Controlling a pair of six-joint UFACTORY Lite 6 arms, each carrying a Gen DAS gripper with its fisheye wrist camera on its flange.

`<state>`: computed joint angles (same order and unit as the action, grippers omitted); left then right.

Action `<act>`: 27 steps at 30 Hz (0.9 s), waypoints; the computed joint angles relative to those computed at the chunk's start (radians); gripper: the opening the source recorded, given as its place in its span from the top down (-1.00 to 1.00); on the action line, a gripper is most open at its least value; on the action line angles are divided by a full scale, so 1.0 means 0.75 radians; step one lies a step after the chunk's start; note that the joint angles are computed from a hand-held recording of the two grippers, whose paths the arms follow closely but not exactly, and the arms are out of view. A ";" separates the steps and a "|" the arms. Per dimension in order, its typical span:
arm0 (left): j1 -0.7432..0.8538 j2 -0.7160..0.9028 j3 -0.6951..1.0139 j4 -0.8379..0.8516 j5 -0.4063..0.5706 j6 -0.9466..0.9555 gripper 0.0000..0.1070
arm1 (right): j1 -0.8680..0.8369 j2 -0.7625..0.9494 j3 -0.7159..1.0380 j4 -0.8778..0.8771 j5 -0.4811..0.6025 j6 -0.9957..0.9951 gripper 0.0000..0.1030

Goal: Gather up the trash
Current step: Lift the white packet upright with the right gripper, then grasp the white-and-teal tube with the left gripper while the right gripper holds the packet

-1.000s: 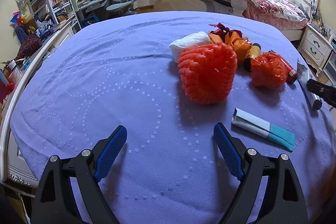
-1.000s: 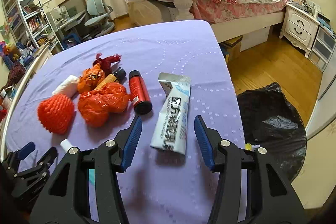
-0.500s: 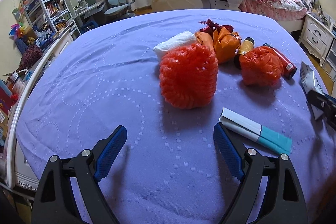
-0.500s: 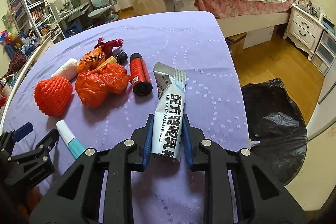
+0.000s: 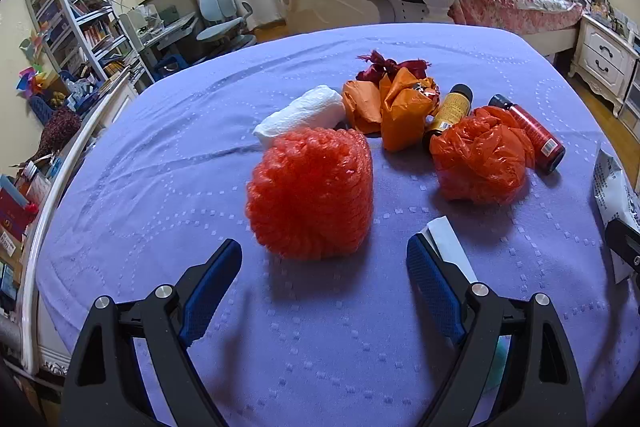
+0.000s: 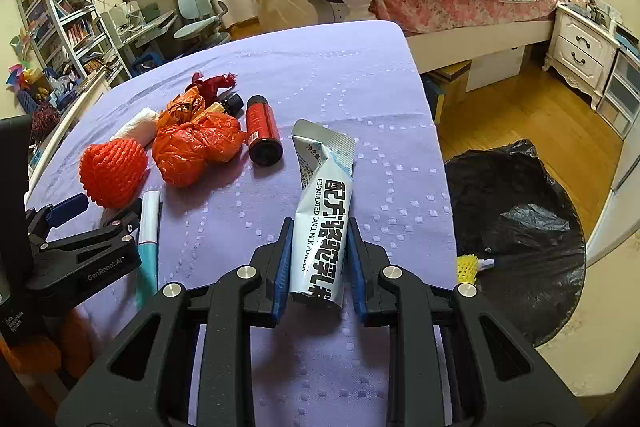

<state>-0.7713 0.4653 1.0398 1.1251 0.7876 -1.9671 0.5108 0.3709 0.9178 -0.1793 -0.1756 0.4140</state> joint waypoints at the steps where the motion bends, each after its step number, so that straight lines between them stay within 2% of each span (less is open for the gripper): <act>1: -0.007 -0.012 -0.011 -0.003 0.001 -0.015 -0.58 | -0.007 -0.009 -0.013 -0.023 -0.009 0.021 0.53; 6: -0.086 -0.093 -0.065 -0.028 0.011 -0.089 -0.58 | -0.029 -0.043 -0.065 -0.077 -0.050 0.068 0.53; 11: -0.156 -0.047 0.013 -0.033 0.029 -0.064 -0.58 | -0.055 -0.091 -0.130 -0.125 -0.086 0.115 0.53; 17: -0.150 0.030 0.079 -0.080 -0.061 -0.004 -0.55 | -0.063 -0.127 -0.182 -0.146 -0.108 0.140 0.53; 20: -0.133 0.019 0.044 -0.067 -0.121 -0.030 -0.46 | -0.063 -0.125 -0.183 -0.145 -0.111 0.137 0.53; 25: -0.127 -0.050 -0.050 0.075 -0.247 -0.158 -0.02 | -0.055 -0.132 -0.204 -0.129 -0.122 0.122 0.53; 27: -0.142 -0.045 -0.052 0.097 -0.233 -0.168 0.23 | -0.049 -0.139 -0.216 -0.114 -0.125 0.108 0.53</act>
